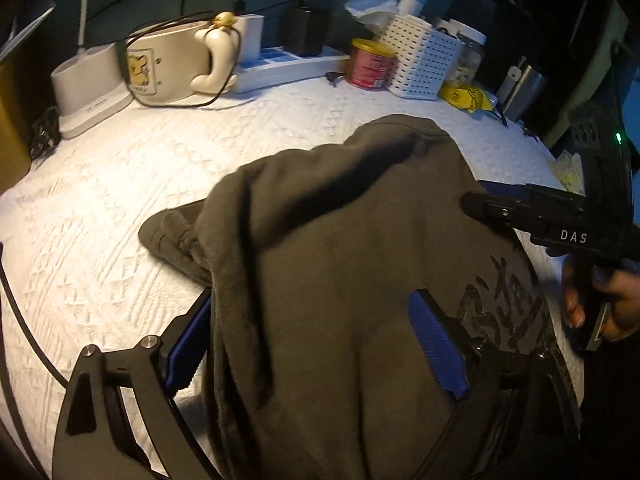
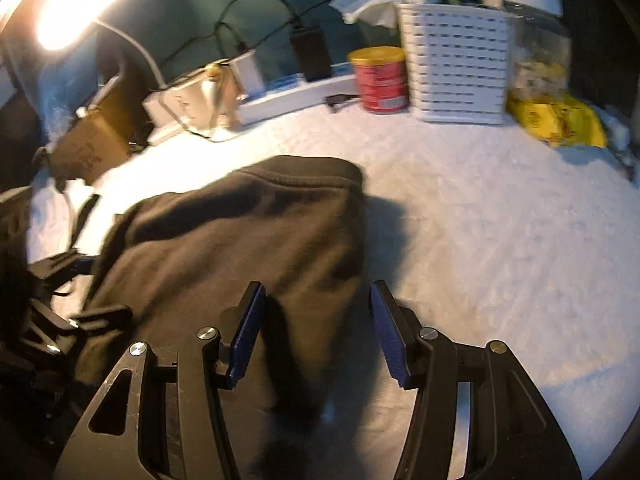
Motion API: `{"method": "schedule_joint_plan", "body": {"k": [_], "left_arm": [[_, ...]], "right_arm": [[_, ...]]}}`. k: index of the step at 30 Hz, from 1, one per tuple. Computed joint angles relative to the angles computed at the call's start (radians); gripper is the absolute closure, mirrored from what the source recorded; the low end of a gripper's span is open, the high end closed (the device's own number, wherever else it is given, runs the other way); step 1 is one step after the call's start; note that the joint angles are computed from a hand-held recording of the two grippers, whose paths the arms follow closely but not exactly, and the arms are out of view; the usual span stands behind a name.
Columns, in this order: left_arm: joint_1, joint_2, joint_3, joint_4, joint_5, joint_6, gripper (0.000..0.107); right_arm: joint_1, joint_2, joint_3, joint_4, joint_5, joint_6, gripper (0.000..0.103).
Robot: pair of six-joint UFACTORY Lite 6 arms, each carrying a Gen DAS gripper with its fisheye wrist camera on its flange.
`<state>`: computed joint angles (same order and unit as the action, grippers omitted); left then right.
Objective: Fold small clothes
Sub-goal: 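Grasp the folded shirt's end with the left tool while the right tool grasps beside it, then lift the folded brown shirt up off the table with both tools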
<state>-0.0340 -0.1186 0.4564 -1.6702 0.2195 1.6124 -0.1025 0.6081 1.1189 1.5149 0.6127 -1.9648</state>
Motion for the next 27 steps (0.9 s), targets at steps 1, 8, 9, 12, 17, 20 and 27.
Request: {"method": "schedule_joint_plan", "body": {"k": [1,8,9,12,17,20,27], "left_arm": [[-0.011,-0.002,-0.005,-0.063,-0.007,0.06,0.015],[-0.06,0.01,-0.008,-0.296,-0.009,0.29,0.027],[-0.075,0.01,-0.012,-0.356,-0.014,0.352,0.034],[-0.123,0.009,-0.014,-0.529,-0.041,0.516,0.051],[-0.141,0.009,-0.015,-0.587,-0.036,0.554,0.073],[-0.144,-0.002,-0.023,-0.59,-0.032,0.546,0.077],[-0.167,-0.064,-0.074,-0.711,-0.04,0.631,0.078]], "right_arm": [[0.011,0.0,-0.005,0.021,-0.003,-0.022,0.046],[0.073,-0.018,-0.05,0.182,-0.052,-0.176,0.046],[0.078,-0.02,-0.057,0.191,-0.05,-0.196,0.046],[0.098,-0.026,-0.071,0.217,-0.056,-0.239,0.048],[0.096,-0.035,-0.088,0.184,-0.009,-0.23,0.083],[0.092,-0.061,-0.123,0.213,0.003,-0.267,0.083],[0.07,-0.16,-0.225,0.227,0.034,-0.3,0.083]]}}
